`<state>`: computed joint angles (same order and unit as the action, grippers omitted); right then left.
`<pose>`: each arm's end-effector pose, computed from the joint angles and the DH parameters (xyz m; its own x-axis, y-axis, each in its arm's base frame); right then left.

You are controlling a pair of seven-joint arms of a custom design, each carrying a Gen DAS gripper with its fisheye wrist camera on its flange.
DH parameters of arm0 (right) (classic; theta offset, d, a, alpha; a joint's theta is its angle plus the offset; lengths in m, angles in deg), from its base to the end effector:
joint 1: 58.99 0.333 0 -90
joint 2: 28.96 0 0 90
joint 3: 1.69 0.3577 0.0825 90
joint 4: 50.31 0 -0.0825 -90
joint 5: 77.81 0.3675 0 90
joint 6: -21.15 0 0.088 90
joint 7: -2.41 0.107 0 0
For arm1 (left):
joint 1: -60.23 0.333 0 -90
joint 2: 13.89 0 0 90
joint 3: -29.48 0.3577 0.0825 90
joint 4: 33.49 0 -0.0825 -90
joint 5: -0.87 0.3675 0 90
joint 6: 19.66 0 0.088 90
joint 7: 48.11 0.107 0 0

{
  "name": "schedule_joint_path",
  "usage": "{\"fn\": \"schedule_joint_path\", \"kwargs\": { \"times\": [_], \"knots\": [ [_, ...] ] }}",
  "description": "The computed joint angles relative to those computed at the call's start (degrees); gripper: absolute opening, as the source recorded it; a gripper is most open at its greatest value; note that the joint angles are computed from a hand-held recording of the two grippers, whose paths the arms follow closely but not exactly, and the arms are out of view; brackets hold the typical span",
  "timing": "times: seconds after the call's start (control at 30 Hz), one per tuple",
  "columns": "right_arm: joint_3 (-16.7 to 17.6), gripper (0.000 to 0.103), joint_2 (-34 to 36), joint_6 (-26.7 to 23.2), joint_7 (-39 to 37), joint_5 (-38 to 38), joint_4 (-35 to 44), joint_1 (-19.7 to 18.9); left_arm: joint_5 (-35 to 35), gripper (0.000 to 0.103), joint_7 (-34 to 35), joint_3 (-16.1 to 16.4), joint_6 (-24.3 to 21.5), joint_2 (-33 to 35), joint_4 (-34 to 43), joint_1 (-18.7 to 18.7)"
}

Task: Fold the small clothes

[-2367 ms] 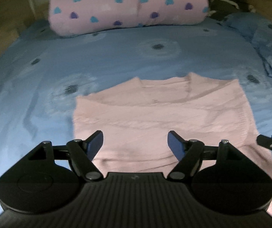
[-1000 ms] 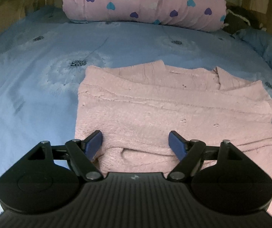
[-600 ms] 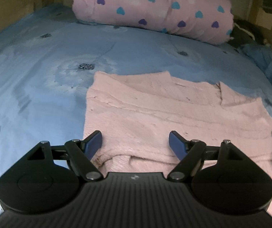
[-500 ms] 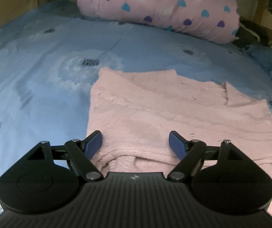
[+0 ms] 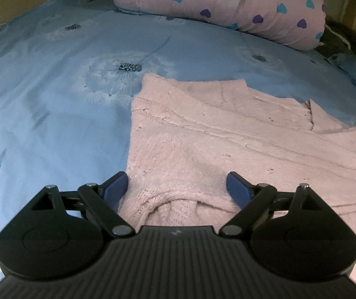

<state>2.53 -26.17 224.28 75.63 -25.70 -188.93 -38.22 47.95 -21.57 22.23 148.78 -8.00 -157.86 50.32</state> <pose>0.4874 0.1196 0.4474 -0.1475 -0.9475 -0.2839 -0.5516 0.3170 -0.7715 0.5355 -0.2129 0.4614 0.0190 -0.9946 0.1024 -0.7410 -0.0828 -0.6663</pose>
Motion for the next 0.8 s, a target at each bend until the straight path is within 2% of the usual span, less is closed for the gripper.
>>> {"fn": "schedule_joint_path", "kwargs": {
  "times": [0.07, 0.1, 0.13, 0.2, 0.33, 0.5, 0.63, 0.8],
  "knots": [
    [0.36, 0.04, -1.24, 0.08, 0.46, 1.25, -0.54, 0.35, -1.2, 0.089, 1.29, -0.27, 0.43, -0.88, -0.93, 0.31],
    [0.66, 0.052, -1.98, 0.27, 1.49, 0.63, -1.29, 0.32, -2.76, 0.089, 2.72, -0.6, 0.71, -1.65, -1.78, 0.62],
    [0.91, 0.059, -2.97, 0.49, 3.43, -1.21, -2.52, 0.18, -4.44, 0.089, 4.24, -0.91, 1.27, -2.43, -2.7, 0.95],
    [1.61, 0.059, -5.14, 0.39, 4.89, -2.9, -4.57, 0.02, -8.15, 0.089, 7.21, -1.53, 2.08, -4.44, -4.91, 1.41],
    [5.1, 0.059, -9.49, -0.75, 1.7, 1.19, -6.99, -0.84, -13.95, 0.089, 12.14, -2.7, 1.46, -8.15, -8.33, 1.52],
    [8.38, 0.059, -15.62, -3.36, 5.67, 0.6, -12.24, -1.4, -20.05, 0.089, 18.22, -3.65, -0.36, -14.21, -12.9, 0.68],
    [15.63, 0.059, -20.4, -6.12, 5.93, 2.63, -15.07, -6.37, -21.51, 0.089, 20.29, -4.47, -2.43, -20.31, -16.87, 0.33],
    [23.54, 0.059, -27.84, -10.95, 7.99, 2.48, -18.52, -12.44, -25.32, 0.09, 22.96, -4.39, -4.18, -28.5, -21.99, -2.08]
  ]
}}
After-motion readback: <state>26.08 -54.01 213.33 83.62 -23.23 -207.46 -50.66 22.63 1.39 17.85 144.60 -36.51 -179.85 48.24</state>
